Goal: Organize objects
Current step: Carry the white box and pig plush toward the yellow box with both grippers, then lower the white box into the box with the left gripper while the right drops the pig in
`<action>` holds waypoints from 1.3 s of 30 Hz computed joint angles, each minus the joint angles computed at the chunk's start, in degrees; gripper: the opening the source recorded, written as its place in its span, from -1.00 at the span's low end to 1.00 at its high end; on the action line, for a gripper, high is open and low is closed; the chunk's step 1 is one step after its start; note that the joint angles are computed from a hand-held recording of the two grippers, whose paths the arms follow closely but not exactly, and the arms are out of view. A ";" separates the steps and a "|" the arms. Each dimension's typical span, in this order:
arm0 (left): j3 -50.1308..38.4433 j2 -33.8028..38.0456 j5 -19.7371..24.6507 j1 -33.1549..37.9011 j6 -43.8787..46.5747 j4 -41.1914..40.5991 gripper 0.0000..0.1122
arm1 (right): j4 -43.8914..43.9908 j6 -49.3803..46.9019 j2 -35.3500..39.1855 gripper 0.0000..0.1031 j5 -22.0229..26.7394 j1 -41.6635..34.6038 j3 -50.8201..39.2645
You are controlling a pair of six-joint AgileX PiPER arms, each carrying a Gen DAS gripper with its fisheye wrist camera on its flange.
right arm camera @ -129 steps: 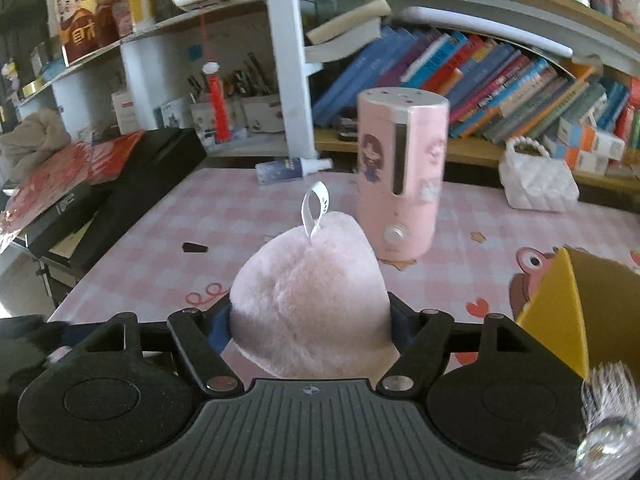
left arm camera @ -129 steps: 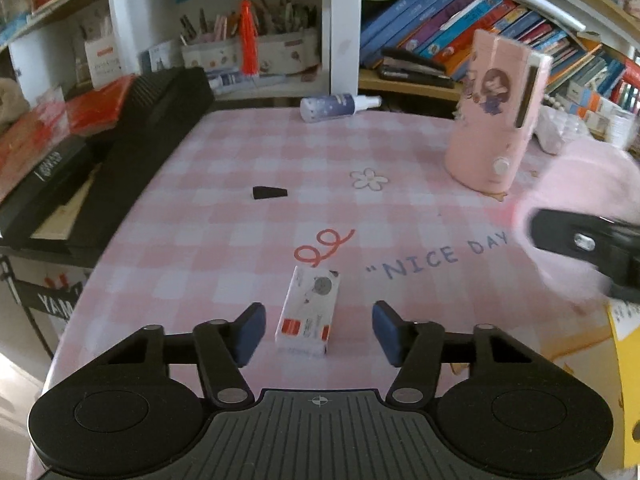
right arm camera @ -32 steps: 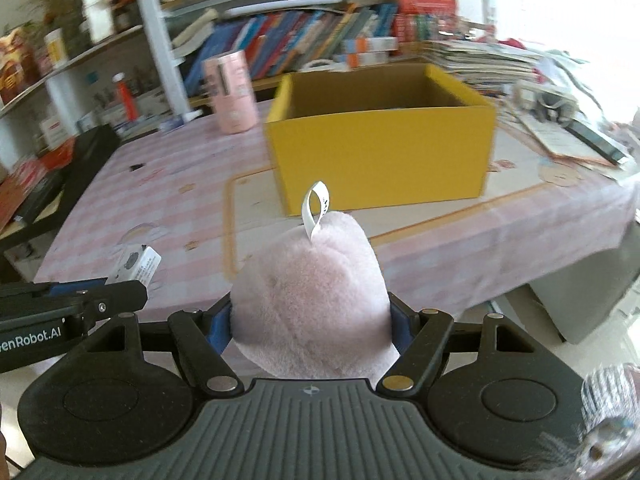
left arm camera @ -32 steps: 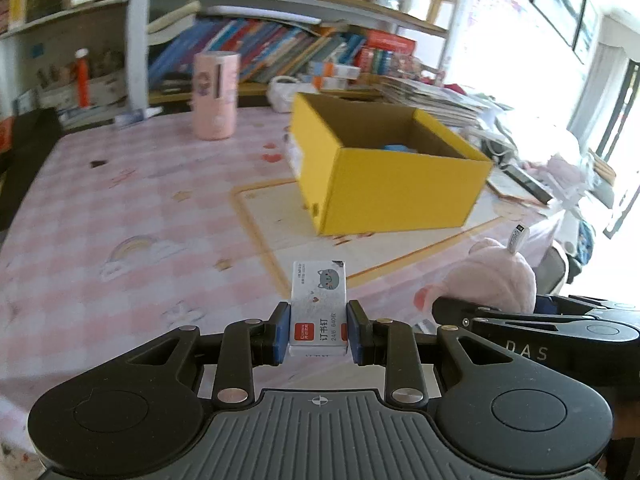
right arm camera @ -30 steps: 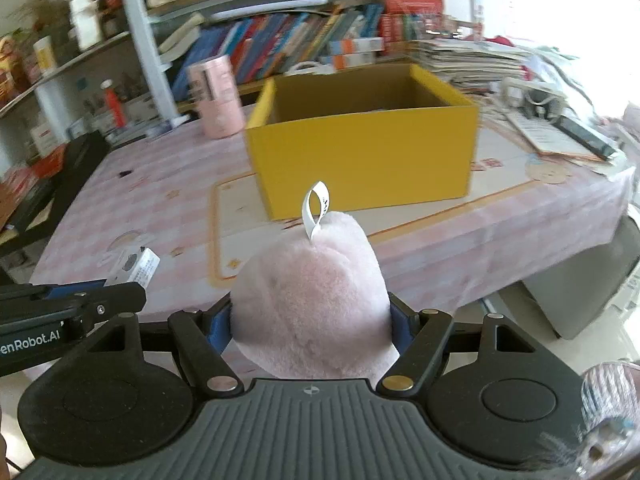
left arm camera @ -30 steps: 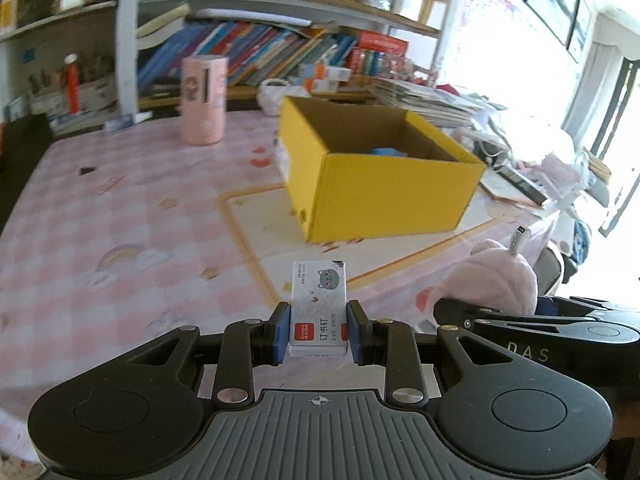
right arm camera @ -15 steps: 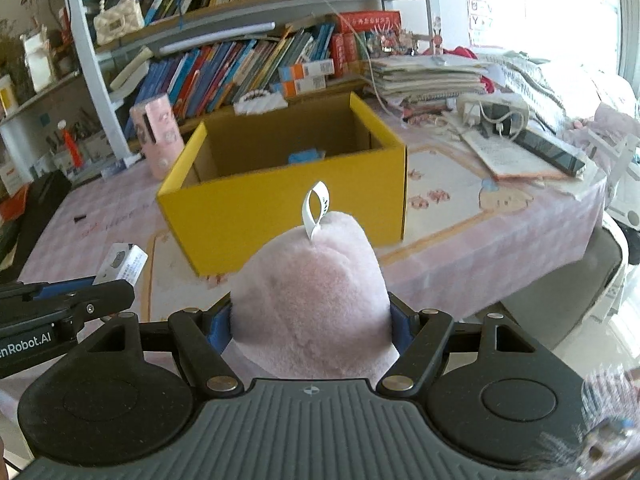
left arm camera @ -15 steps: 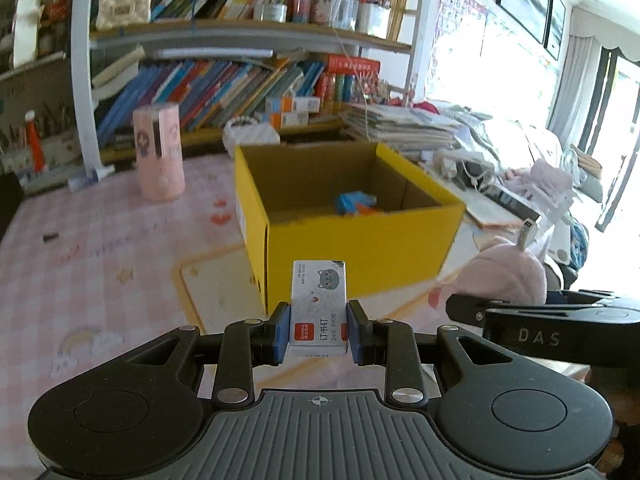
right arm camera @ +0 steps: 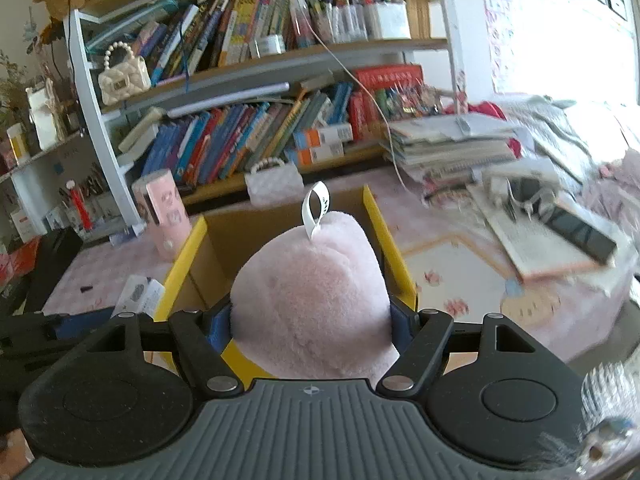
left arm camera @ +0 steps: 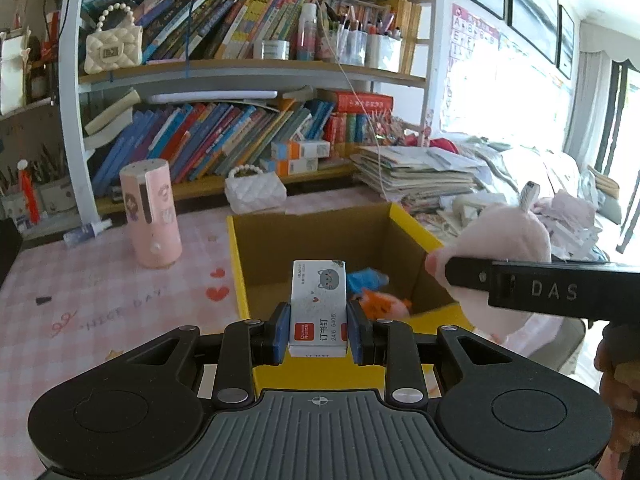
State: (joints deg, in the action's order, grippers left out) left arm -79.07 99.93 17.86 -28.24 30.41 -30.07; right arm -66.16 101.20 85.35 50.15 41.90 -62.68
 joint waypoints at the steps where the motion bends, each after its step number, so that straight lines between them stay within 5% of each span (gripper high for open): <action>1: -1.25 0.99 -0.10 -0.52 -2.60 2.46 -0.51 | -0.33 -0.98 0.16 0.38 -1.31 -1.39 -0.36; 10: -13.42 10.01 2.98 -5.94 -23.63 24.10 -0.51 | -0.91 -9.28 3.28 0.38 -17.40 -15.96 -2.92; 16: -21.38 16.15 7.32 -7.27 -25.51 25.58 -0.50 | 5.74 -21.08 7.95 0.38 -24.72 -22.97 -8.19; 21: -27.62 21.30 12.64 -7.14 -25.82 26.21 -0.50 | 19.55 -37.81 12.41 0.38 -28.79 -26.92 -12.83; 31: -32.42 25.30 15.65 -5.64 -21.92 23.01 -0.44 | 45.62 -68.39 21.72 0.38 -26.35 -30.03 -23.24; 39: -21.34 19.14 6.35 -3.87 -22.97 23.09 -0.07 | 49.79 -75.46 26.64 0.39 -21.44 -30.48 -30.37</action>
State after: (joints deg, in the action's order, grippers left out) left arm -100.40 119.07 24.21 -32.11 7.43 -6.97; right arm -16.38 25.74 111.99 28.71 11.42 -93.05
